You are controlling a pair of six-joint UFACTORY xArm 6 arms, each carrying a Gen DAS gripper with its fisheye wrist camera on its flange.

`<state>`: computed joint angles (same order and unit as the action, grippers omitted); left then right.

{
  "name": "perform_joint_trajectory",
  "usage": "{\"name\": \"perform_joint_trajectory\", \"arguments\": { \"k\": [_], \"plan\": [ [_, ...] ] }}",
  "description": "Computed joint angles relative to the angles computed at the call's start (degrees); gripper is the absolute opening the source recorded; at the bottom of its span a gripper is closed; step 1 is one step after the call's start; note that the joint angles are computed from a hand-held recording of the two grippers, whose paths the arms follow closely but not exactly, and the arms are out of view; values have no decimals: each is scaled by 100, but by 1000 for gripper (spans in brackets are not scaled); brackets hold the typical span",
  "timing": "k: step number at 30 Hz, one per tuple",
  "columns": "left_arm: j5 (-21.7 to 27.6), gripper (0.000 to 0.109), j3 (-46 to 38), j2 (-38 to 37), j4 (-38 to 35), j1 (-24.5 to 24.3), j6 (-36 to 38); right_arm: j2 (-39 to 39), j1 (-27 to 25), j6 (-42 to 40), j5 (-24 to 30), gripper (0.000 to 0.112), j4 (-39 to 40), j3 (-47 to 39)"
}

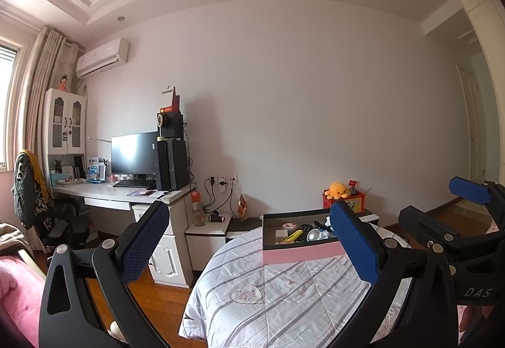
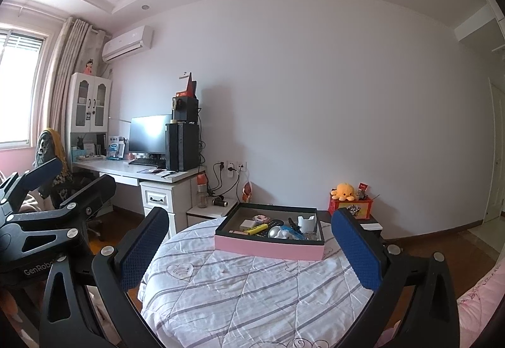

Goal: Organize rigid objects

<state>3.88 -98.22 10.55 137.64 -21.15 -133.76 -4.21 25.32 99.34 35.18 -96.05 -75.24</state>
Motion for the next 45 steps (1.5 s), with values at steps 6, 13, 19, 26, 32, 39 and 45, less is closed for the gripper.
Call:
{"name": "perform_joint_trajectory", "arguments": {
  "k": [6, 13, 19, 26, 32, 39, 45],
  "plan": [
    [-27, 103, -9, 20, -129, -13, 122, -13, -15, -54, 23, 103, 68, 14],
    [-51, 103, -32, 46, -333, -3, 332, -23, -8, -47, 46, 103, 49, 29],
    [-38, 103, -50, 73, -450, -21, 464, -3, 39, -37, 191, 103, 45, 16],
    [-50, 103, -112, 100, -437, -50, 451, -57, 205, 172, 610, 103, -180, 118],
    [-70, 103, -125, 109, -568, -55, 583, -81, 350, 265, 987, 103, -363, 172],
    [25, 103, -73, 75, -547, -84, 606, -75, 277, 306, 796, 103, -340, 151],
    [95, 103, -61, 43, -164, -133, 181, -64, 302, 292, 804, 103, -340, 136]
  ]
}}
